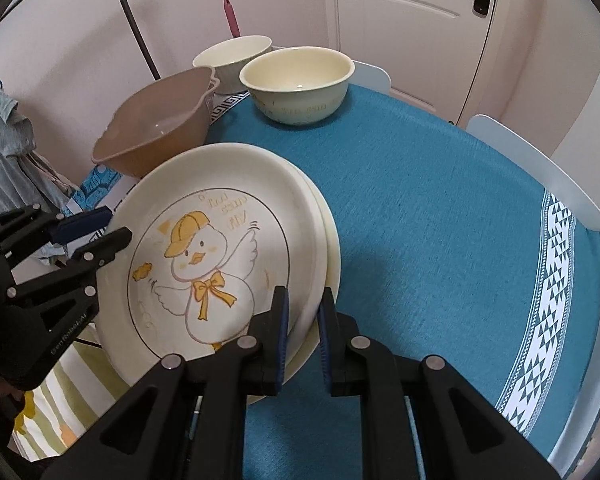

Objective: Organize plates and bowls
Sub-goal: 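Lower the duck-print plate onto the stack and open the right gripper, then move both grippers to the rim of the taupe square basin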

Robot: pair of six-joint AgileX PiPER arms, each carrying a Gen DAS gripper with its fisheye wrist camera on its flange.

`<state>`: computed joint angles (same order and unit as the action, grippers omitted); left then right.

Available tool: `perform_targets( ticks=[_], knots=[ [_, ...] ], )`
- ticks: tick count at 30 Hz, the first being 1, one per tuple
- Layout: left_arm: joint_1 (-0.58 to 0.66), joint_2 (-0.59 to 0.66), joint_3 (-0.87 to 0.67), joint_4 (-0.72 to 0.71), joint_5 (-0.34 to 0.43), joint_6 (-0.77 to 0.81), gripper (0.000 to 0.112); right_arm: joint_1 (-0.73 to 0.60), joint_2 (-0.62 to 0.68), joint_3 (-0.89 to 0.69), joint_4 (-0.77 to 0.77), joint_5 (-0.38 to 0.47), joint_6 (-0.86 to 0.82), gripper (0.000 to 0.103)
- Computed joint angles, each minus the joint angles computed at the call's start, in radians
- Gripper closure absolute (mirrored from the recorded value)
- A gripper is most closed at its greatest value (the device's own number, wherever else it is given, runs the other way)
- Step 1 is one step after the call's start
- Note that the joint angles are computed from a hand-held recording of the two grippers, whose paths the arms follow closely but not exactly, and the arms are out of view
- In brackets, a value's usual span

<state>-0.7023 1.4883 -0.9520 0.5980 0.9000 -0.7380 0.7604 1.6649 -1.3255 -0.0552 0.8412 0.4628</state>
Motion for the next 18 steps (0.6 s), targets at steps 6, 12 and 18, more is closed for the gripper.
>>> perform_targets(
  ticks=[6,12,18],
  knots=[
    [0.005,0.005,-0.002,-0.005,-0.001,0.008,0.092,0.019,0.021,-0.037,-0.046,0.046,0.026,0.09],
    [0.007,0.008,-0.005,-0.01,-0.001,0.013,0.092,0.032,0.04,-0.069,-0.077,0.089,0.037,0.089],
    [0.014,0.013,-0.012,-0.012,0.003,0.02,0.092,0.043,0.091,-0.155,-0.093,0.184,0.021,0.089]
  ],
)
